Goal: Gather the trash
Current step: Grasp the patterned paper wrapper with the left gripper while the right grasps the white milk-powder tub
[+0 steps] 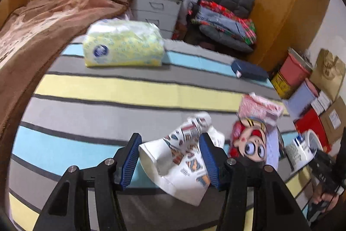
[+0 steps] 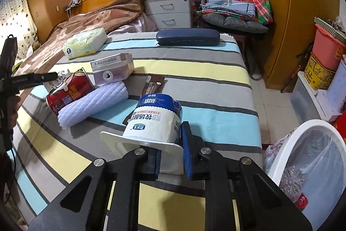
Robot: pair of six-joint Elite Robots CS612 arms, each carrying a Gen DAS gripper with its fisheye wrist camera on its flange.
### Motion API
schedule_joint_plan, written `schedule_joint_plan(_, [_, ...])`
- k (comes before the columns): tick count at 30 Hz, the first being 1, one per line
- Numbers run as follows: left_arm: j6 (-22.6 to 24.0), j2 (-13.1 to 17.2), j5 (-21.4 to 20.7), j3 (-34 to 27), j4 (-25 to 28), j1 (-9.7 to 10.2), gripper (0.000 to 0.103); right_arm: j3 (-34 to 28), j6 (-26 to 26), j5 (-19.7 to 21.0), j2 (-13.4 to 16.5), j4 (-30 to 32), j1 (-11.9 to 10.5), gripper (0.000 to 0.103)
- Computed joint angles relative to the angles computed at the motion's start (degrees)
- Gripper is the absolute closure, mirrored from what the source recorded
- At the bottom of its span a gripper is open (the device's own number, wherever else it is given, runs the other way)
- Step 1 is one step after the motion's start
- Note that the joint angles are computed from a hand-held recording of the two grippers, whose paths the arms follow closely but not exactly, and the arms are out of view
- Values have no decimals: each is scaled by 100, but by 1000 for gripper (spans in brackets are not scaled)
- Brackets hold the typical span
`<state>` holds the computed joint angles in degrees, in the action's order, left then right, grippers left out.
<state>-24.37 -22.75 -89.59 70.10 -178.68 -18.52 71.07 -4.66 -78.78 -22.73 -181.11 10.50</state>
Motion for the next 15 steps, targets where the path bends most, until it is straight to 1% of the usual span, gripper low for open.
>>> schedule_joint_plan(3, [90,-33,-44,71,82,-60,48,6,-23,69,0,-14,-5,87])
schedule_joint_plan(7, [88,-79,-100,187,-10,-133,48,19,-4,105,-1,-29,-17,88])
schedule_joint_plan(9, [79,-77,-70,218,-155,-163,48,23,19,115,-1,-40,-23,88])
schedule_joint_plan(11, [101,-77,417,216,-148,-244,48,23,37,109,3,-64,-23,88])
schedule_joint_plan(12, [119,-58,461,189,-152,-254,48,16,47,85,7,-64,-19,88])
schedule_joint_plan(13, [91,-31,378,149,-156,-240,48,17,47,86,8,-65,-21,88])
schedule_joint_plan(15, [-111,21,196,43,30,-214,49,18,52,96,9,-72,-22,88])
